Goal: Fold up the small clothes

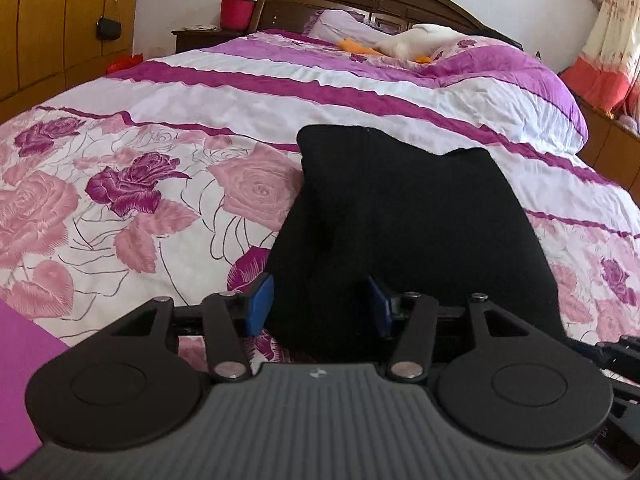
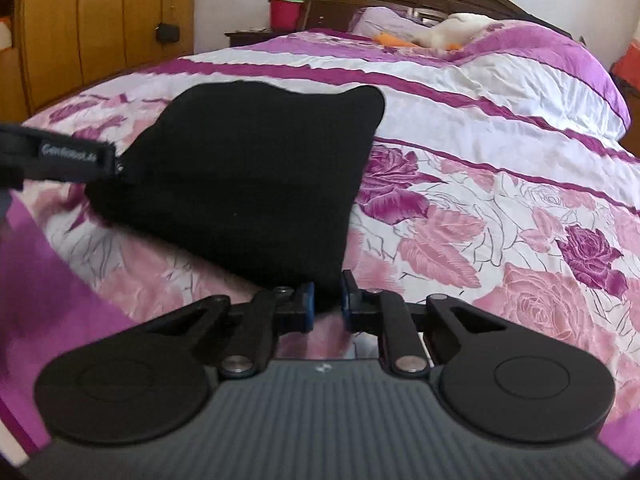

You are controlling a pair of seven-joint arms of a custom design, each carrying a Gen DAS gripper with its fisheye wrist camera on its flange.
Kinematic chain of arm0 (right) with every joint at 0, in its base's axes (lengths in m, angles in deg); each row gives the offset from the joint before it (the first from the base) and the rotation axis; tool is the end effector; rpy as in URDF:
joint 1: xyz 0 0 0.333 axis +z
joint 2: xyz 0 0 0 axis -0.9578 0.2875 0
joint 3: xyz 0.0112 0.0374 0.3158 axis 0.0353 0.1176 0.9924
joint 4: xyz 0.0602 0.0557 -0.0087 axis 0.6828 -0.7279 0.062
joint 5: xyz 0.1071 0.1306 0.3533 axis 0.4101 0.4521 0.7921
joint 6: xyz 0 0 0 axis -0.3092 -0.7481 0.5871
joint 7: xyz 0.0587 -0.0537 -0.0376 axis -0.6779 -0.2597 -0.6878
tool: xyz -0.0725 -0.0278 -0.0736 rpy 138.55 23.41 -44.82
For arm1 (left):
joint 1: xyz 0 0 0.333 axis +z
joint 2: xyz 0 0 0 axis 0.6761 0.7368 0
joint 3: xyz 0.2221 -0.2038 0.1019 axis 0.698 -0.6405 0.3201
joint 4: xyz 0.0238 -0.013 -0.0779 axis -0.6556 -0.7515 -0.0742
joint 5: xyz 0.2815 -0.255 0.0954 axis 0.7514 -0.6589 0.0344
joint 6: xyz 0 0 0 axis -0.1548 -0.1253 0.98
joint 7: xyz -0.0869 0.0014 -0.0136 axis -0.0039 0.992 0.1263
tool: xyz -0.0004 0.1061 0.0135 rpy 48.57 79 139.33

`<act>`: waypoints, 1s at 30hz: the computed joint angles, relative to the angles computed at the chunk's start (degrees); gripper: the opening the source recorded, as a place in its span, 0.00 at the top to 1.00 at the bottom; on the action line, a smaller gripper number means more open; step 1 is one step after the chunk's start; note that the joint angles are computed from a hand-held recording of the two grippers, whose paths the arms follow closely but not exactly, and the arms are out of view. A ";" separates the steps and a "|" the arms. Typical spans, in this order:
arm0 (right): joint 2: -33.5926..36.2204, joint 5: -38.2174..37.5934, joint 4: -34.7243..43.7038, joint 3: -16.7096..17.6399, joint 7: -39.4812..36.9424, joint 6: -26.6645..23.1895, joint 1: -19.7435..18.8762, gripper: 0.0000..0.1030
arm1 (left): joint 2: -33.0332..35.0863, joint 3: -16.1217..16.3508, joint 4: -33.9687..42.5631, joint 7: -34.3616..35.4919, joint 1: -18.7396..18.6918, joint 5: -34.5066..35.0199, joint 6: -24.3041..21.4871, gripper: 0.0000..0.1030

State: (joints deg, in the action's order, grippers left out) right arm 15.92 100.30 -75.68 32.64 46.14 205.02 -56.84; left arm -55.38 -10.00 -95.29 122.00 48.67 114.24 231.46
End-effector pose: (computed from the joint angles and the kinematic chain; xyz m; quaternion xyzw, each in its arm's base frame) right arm 0.6565 0.1653 0.4097 -0.7540 0.4724 -0.3056 0.3391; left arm 0.6497 -0.0353 0.4459 -0.6851 0.5697 -0.3573 0.2799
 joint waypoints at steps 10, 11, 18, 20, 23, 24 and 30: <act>-4.57 26.12 1.20 26.07 -24.82 -5.12 -23.28 0.83 | -3.28 0.84 -0.85 -0.66 -0.67 1.41 4.84 0.43; -3.80 30.07 2.74 28.29 -28.50 -4.66 -24.92 0.83 | -2.83 -2.68 -0.22 0.64 2.31 0.79 4.55 0.43; 1.99 33.13 11.91 23.93 -31.37 -6.49 -19.81 0.82 | 2.74 -9.64 6.55 6.61 6.67 -4.70 -0.98 0.43; 4.04 31.80 14.70 20.56 -28.86 -7.56 -16.67 0.82 | 4.62 -9.21 8.98 7.88 5.97 -5.73 -2.57 0.43; 7.29 27.86 18.43 14.22 -23.51 -6.72 -10.78 0.66 | 7.22 -7.63 12.42 9.31 4.38 -6.64 -5.10 0.43; 8.31 26.34 19.39 12.89 -22.04 -6.48 -9.59 0.52 | 7.95 -7.75 13.19 10.10 4.44 -7.20 -5.66 0.43; 12.72 19.97 24.79 8.56 -7.52 -16.58 -8.95 0.37 | 10.21 -6.08 15.99 11.74 3.08 -9.20 -8.04 0.37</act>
State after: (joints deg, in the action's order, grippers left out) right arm 28.63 120.27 -50.90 41.20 38.62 188.44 -65.79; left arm -45.17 -16.08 -79.30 133.74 51.76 105.05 223.42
